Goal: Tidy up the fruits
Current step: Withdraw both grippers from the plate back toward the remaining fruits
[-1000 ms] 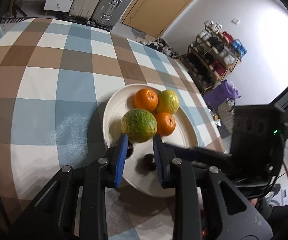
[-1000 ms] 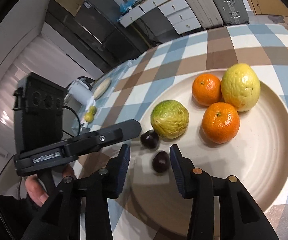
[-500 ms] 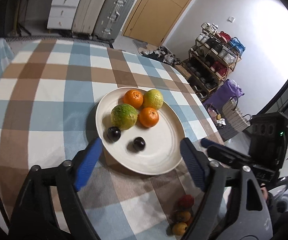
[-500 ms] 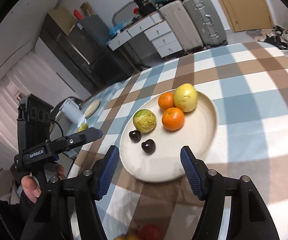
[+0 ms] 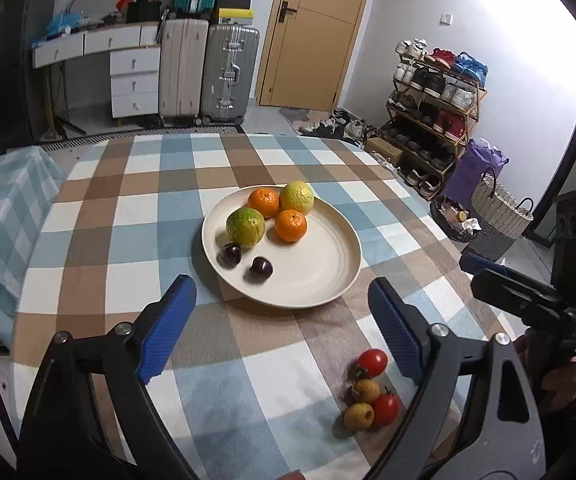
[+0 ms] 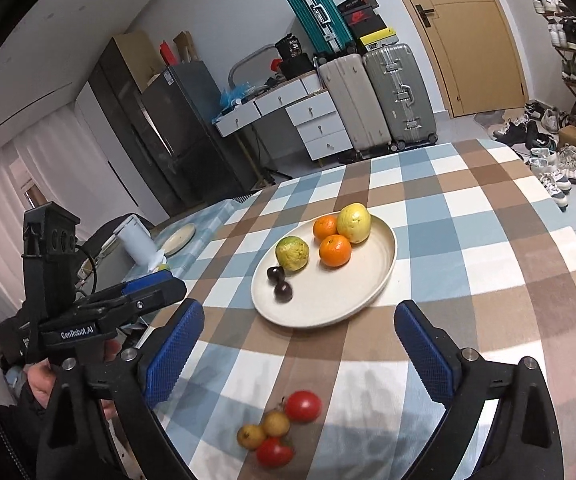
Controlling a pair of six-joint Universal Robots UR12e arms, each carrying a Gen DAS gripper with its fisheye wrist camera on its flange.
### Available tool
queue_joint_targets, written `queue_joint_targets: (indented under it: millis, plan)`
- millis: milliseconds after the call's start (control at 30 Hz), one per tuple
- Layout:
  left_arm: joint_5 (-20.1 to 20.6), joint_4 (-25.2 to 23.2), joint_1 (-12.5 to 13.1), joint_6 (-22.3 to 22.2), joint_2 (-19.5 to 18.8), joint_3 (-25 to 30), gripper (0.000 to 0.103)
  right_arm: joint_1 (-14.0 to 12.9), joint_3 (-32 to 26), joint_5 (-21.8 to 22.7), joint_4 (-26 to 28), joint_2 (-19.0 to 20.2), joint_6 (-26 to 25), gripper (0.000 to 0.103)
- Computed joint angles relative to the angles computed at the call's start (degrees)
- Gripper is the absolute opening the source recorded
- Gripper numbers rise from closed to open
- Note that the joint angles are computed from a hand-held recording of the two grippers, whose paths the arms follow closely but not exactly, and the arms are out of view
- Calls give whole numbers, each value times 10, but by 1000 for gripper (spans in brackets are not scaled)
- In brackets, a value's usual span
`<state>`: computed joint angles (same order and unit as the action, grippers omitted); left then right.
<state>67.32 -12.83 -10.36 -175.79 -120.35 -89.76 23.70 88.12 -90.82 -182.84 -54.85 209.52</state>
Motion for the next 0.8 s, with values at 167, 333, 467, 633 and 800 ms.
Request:
queue_joint_targets:
  millis: [167, 333, 467, 633, 800]
  plan:
    - [7, 23, -4, 0, 19, -34, 97, 11, 20, -14, -19, -11, 1, 101]
    - [23, 51, -9, 1, 35, -67, 102, 22, 36, -29, -26, -20, -3, 102]
    - [30, 60, -11, -1, 41, -84, 102, 31, 46, -45, -31, -25, -12, 103]
    - [19, 66, -8, -12, 43, -99, 102, 38, 61, -56, -41, -28, -9, 103]
    - [25, 61, -6, -21, 42, -107, 102, 41, 69, -45, -30, -28, -4, 103]
